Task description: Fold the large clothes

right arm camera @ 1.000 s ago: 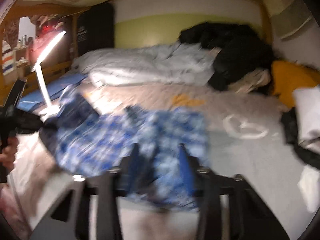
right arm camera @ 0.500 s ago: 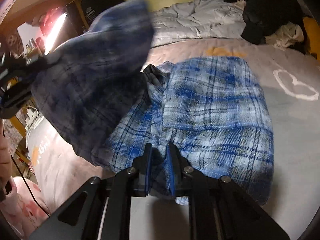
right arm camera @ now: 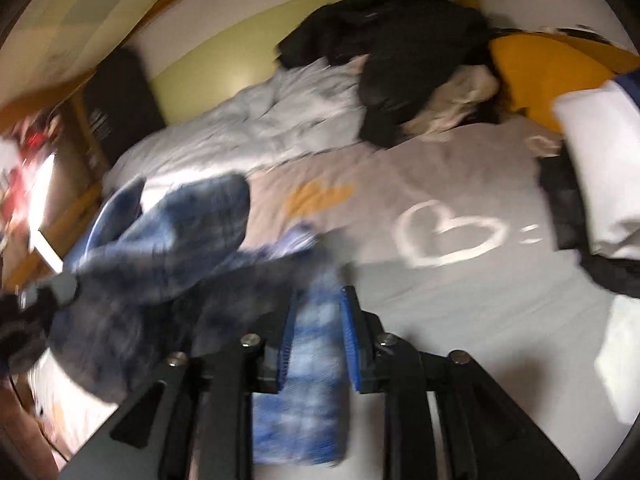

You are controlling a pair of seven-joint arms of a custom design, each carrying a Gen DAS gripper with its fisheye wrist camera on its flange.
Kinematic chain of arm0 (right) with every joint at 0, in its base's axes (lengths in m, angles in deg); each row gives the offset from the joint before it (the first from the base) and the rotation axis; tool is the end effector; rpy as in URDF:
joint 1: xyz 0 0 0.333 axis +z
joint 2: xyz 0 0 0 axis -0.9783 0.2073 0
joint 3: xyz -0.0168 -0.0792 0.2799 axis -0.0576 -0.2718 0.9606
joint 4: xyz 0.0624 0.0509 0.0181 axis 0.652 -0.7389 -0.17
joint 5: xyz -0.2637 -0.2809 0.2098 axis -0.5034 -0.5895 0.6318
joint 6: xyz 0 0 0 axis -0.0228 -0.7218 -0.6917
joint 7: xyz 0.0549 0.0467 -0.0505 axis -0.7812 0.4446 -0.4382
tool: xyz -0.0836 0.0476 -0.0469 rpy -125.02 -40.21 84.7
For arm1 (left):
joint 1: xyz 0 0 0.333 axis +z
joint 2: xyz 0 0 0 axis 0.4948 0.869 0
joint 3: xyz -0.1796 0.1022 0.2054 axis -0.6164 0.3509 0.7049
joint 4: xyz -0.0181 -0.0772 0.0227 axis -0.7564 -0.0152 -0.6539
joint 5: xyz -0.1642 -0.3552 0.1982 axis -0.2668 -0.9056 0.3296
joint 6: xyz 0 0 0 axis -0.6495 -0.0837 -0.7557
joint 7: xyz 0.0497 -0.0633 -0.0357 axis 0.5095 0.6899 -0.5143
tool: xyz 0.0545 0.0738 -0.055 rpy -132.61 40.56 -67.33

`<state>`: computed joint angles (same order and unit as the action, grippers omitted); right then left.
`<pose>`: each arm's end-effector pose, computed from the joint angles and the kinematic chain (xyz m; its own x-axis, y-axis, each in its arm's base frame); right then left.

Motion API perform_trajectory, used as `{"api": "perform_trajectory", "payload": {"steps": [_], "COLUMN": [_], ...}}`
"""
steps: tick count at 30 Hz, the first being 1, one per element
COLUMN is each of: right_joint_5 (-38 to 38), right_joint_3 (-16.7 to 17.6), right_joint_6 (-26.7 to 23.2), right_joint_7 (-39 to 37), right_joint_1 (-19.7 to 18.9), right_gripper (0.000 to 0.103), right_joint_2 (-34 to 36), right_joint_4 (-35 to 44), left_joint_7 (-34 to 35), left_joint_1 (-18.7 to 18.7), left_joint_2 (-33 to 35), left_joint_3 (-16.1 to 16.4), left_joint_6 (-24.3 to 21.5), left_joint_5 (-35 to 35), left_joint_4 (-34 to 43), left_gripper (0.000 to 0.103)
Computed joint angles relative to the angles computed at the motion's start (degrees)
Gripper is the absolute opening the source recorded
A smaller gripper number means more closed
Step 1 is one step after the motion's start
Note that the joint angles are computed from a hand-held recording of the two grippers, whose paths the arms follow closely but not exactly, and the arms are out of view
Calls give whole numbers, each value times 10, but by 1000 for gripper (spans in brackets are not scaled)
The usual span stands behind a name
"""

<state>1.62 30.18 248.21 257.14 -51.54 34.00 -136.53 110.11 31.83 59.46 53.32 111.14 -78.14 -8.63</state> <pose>0.6607 0.2848 0.4403 -0.1402 -0.9344 -0.3275 -0.5580 0.3478 -0.7534 0.6983 -0.1479 0.4935 -0.4152 -0.5777 0.7027 -0.8110 -0.1150 -0.5737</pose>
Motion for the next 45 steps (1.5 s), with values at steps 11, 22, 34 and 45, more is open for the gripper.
{"api": "perform_trajectory", "payload": {"steps": [11,22,34,45], "right_joint_5": [-108,-116,252,255], "right_joint_3": [10,28,194,103], "right_joint_6": [-15,4,57,-57], "right_joint_7": [104,72,-353,-302], "right_joint_1": [-33,-44,-142,-29], "right_gripper": [36,51,52,13], "right_joint_2": [-52,-40,0,-23], "right_joint_4": [-30,-21,-29,-25], "left_joint_7": [-167,24,56,-28], "left_joint_1": [-12,-14,-59,-30], "left_joint_2": [167,-38,-94,-62], "left_joint_3": [-34,-14,41,17], "left_joint_6": [-113,-16,265,283], "left_joint_5": [159,161,179,248], "left_joint_4": [136,-82,-162,-156], "left_gripper": [0,44,57,57]}}
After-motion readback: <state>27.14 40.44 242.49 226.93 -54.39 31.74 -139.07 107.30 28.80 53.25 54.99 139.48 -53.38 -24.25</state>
